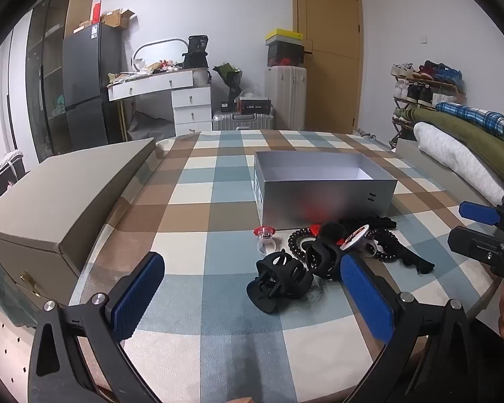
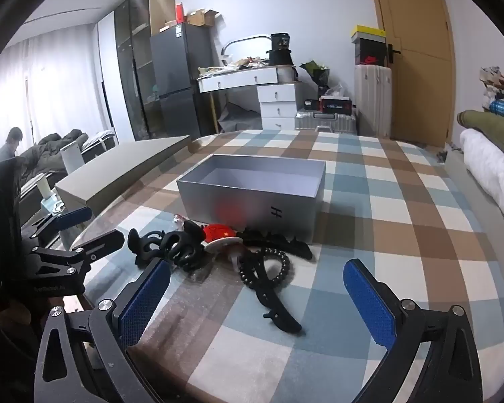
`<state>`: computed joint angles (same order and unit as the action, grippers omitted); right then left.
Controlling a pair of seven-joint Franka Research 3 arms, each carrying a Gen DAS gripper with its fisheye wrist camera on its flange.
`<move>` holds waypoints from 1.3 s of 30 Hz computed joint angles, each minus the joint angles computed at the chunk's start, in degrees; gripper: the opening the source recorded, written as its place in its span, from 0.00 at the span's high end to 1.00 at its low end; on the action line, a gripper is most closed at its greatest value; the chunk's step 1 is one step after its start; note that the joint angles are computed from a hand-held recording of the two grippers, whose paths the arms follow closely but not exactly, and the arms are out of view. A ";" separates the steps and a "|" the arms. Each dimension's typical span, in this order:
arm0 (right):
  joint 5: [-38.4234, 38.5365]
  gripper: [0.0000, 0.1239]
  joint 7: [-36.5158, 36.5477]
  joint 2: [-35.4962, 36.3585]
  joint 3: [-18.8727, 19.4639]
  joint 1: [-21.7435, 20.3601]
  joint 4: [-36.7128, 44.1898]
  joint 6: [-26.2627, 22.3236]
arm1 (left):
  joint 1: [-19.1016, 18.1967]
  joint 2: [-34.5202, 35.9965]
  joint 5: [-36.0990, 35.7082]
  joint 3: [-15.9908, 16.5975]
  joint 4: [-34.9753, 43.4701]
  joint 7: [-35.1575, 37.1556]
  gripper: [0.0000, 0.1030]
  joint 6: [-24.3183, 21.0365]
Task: Organize jewelry
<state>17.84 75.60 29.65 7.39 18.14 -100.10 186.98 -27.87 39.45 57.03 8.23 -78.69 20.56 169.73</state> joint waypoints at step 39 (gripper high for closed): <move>-0.64 0.17 1.66 -0.39 -3.02 2.35 -0.10 -0.83 | -0.29 -0.42 0.24 0.12 -0.39 -0.35 0.01 0.59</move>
<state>17.19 77.25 29.26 4.37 20.49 -100.20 186.15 -28.16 39.03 57.27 8.35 -79.09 20.21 170.32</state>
